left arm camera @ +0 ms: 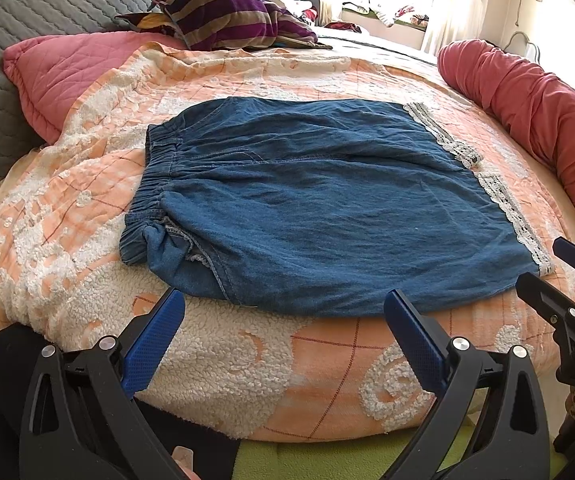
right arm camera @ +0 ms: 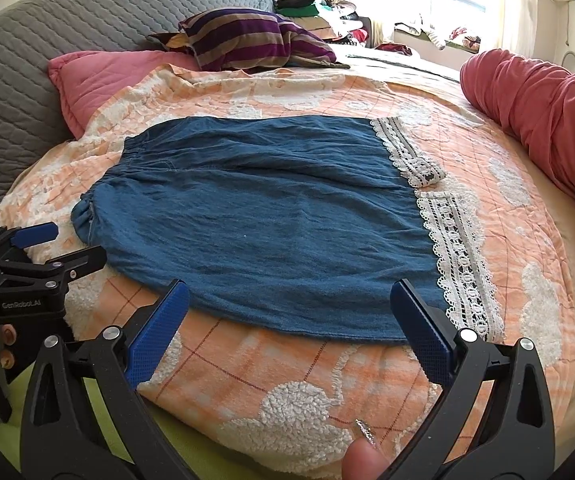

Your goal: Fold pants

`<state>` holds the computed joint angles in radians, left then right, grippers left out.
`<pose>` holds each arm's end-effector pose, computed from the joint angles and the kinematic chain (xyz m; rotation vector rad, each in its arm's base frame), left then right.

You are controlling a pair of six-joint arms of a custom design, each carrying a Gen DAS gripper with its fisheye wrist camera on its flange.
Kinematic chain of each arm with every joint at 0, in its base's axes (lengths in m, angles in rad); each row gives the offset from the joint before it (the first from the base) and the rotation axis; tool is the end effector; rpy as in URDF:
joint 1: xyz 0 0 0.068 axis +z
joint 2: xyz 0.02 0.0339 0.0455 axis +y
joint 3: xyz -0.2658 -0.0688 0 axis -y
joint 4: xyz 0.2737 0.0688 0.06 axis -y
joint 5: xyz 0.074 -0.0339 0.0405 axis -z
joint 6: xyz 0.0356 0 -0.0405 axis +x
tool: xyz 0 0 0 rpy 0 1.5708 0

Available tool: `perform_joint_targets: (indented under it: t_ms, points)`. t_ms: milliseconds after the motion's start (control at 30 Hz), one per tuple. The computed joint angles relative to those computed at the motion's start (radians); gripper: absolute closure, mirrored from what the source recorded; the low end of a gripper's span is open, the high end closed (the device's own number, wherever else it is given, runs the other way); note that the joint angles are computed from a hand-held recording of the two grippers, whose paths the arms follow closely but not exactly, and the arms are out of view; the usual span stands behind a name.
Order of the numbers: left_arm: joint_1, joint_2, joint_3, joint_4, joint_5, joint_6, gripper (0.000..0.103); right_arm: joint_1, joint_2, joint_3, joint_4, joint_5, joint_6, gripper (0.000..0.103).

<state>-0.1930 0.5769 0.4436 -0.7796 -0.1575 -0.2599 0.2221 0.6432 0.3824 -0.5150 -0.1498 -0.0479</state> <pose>0.1416 -0.0220 0.1952 -0.1489 2.4633 0.0006 0.1600 0.0416 0.1838 -0.3896 2.3181 0.2614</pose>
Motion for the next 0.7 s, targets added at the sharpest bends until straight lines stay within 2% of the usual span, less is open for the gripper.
perform_joint_targets:
  t_ms: [700]
  points:
    - [-0.016,-0.006,0.017,-0.021,-0.010,-0.010,0.004,-0.012,0.000,0.002,-0.003,-0.005,-0.002,0.008]
